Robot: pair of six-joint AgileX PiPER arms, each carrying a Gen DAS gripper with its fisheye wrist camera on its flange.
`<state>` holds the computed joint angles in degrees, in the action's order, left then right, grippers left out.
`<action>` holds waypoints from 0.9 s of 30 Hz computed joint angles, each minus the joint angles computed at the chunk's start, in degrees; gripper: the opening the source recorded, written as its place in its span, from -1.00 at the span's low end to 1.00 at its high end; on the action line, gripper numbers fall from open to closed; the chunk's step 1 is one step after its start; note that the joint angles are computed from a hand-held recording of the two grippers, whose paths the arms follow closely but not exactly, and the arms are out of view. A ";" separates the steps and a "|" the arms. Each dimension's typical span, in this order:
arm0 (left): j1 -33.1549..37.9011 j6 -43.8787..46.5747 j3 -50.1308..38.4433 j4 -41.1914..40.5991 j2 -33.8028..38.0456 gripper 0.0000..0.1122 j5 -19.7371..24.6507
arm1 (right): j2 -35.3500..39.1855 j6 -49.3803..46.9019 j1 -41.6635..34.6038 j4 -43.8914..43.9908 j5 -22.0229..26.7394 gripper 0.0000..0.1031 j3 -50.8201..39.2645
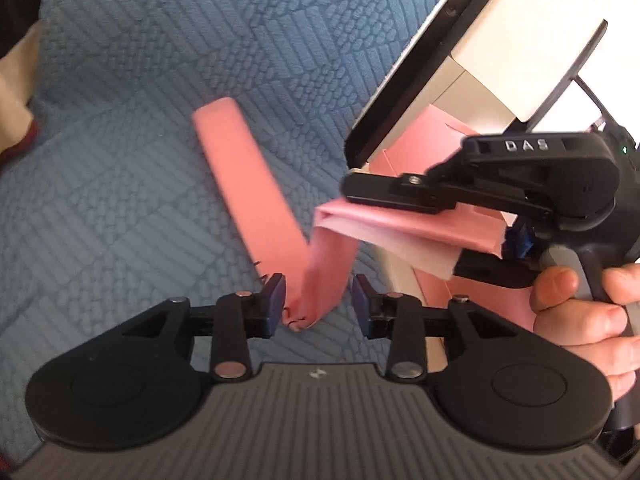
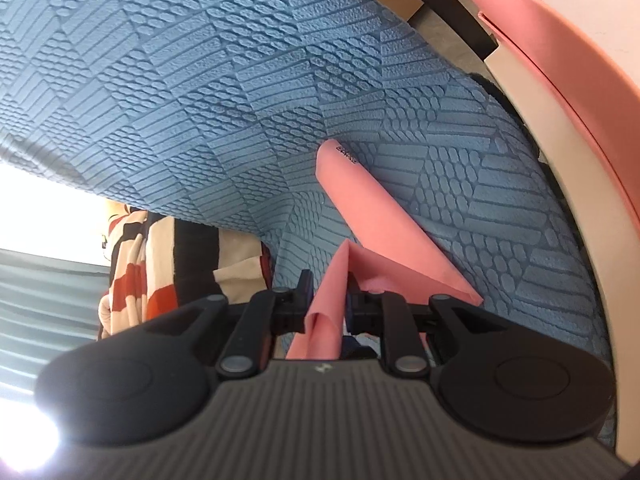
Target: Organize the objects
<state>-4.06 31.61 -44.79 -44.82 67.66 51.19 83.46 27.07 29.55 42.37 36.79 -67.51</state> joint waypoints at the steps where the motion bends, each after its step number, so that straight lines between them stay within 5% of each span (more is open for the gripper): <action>1: -2.12 -1.19 0.06 0.76 0.66 -0.25 -2.48 | 0.26 -0.12 0.01 -0.02 0.08 -0.66 -0.21; 8: -7.36 0.12 1.49 -2.95 5.47 -0.40 -11.10 | 1.11 0.04 -0.29 -0.22 -0.53 -0.65 -0.56; 14: -6.93 1.10 1.74 -3.60 5.60 -0.66 -11.48 | 2.19 0.40 -1.43 -0.82 1.02 -0.56 -2.33; 19: -6.86 0.36 2.34 -4.55 6.33 -0.69 -12.65 | 1.75 0.74 -1.09 -2.06 1.37 -0.14 -3.13; 27: -7.92 -1.96 3.36 -5.52 7.23 -0.69 -15.94 | -2.59 -0.14 -0.36 -5.96 0.18 -0.10 -3.13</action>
